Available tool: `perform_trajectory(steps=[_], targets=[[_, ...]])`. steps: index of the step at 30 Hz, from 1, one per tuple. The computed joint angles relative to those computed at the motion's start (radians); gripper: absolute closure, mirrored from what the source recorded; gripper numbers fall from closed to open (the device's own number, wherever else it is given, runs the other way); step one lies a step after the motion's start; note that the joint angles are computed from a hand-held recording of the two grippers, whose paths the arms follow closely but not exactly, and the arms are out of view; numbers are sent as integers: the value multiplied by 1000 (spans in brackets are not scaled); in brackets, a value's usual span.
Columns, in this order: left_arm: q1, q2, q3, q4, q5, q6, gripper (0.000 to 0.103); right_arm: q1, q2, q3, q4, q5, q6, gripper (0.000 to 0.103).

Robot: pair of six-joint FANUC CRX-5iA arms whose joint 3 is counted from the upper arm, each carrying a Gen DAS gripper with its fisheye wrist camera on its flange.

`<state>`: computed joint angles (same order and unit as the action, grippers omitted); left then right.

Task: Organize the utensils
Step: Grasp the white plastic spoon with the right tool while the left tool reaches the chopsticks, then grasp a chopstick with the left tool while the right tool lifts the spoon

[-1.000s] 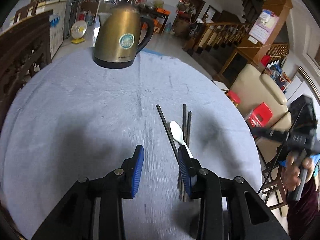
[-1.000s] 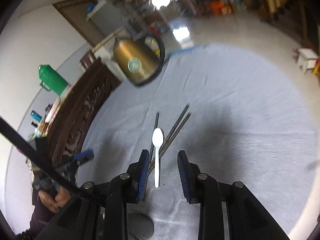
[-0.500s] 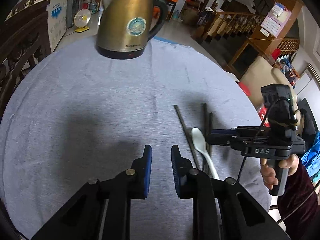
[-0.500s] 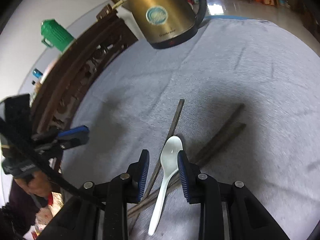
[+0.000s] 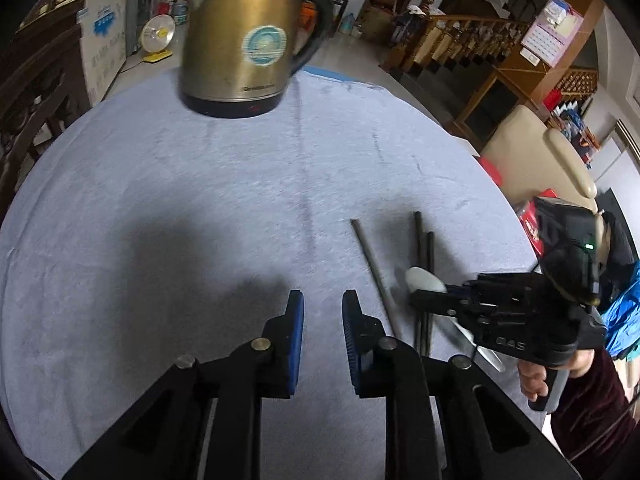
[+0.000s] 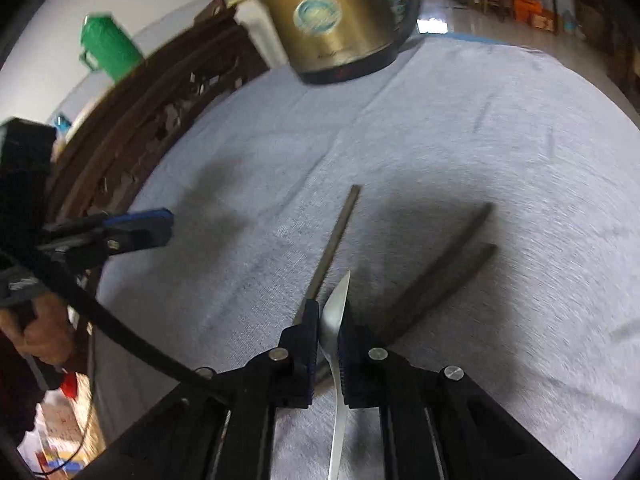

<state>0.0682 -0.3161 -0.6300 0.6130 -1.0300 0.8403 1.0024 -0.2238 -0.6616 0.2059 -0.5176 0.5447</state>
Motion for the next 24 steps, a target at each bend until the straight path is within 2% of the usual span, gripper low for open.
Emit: perform_trajectory(steps=[5, 8, 10, 14, 16, 18, 20, 24], targets=[[-119, 112, 81, -17, 33, 80, 83, 0, -182, -159, 121, 58, -214, 93], [-187, 192, 145, -62, 49, 166, 83, 3, -314, -264, 212, 75, -370, 93], [-219, 240, 179, -77, 54, 207, 83, 12, -421, -344, 294, 67, -493, 93], [-263, 323, 246, -139, 64, 328, 83, 46, -541, -417, 376, 11, -628, 93], [-276, 322, 249, -157, 96, 343, 83, 75, -604, -447, 401, -24, -675, 93], [-289, 325, 258, -178, 107, 350, 86, 96, -634, -449, 383, -61, -668, 93], [-294, 327, 264, -193, 107, 362, 97, 113, -627, -423, 336, -119, -632, 93], [-321, 304, 273, -284, 105, 370, 101, 111, -576, -321, 138, -268, -489, 92]])
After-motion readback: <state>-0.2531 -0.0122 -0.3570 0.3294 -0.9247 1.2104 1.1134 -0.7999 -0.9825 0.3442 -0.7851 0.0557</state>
